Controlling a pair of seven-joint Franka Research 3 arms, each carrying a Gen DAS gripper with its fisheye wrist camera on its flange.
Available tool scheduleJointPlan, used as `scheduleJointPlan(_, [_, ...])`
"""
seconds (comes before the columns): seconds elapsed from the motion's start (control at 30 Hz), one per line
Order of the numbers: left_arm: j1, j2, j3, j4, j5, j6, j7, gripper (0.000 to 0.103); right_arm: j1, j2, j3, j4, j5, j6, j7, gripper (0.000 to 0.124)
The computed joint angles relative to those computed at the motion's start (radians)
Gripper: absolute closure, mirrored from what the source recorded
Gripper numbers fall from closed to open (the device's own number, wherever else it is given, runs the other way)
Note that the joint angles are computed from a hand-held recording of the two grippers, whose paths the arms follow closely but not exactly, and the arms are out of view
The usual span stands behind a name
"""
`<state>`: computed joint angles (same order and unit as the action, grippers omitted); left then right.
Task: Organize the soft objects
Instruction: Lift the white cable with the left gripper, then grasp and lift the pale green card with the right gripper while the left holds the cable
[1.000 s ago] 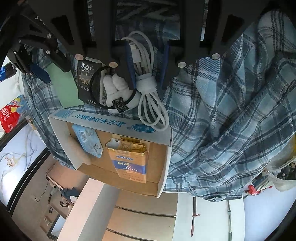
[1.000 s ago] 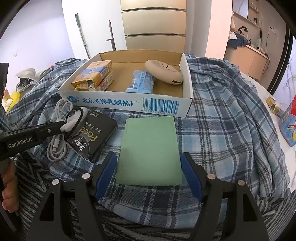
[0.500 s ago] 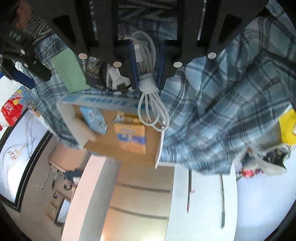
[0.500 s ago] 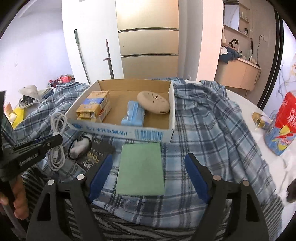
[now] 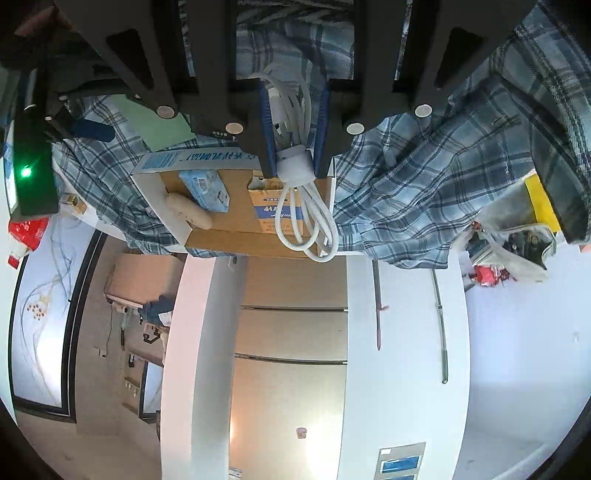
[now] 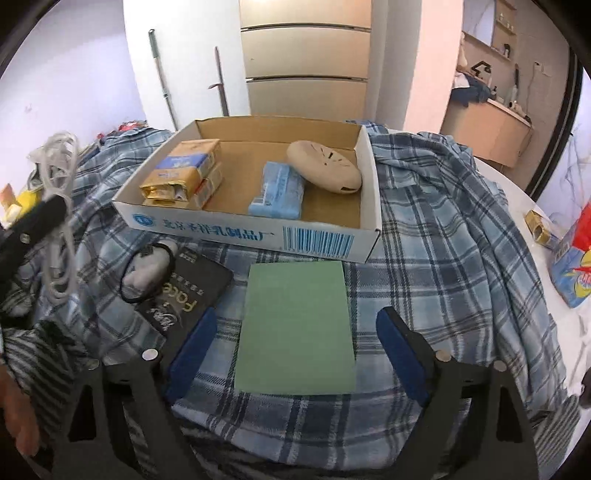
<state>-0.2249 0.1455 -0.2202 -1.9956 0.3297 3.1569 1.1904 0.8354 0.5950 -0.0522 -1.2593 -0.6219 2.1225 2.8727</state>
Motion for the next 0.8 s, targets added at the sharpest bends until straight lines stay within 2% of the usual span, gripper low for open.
scheduleJointPlan(0.23, [0.055, 0.008, -0.067, 0.005, -0.1, -0.024, 0.088, 0.081, -0.012, 0.022, 0.004, 0.025, 0.044, -0.025, -0.035, 0.037])
scheduleJointPlan(0.33, [0.115, 0.011, -0.146, 0.002, -0.212, -0.027, 0.204, 0.081, -0.026, 0.029, 0.012, 0.027, 0.078, -0.018, -0.049, 0.037])
scheduleJointPlan(0.47, [0.069, 0.009, -0.095, 0.001, -0.192, -0.024, 0.182, 0.081, -0.027, 0.001, 0.002, -0.023, 0.083, 0.027, -0.017, 0.041])
scheduleJointPlan(0.63, [0.066, 0.013, -0.092, 0.004, -0.204, -0.025, 0.19, 0.081, -0.023, -0.003, 0.003, -0.029, 0.067, 0.024, -0.01, 0.053])
scheduleJointPlan(0.8, [0.06, 0.007, -0.086, -0.004, -0.2, -0.012, 0.192, 0.081, -0.02, -0.016, 0.001, -0.048, 0.052, 0.042, 0.006, 0.054])
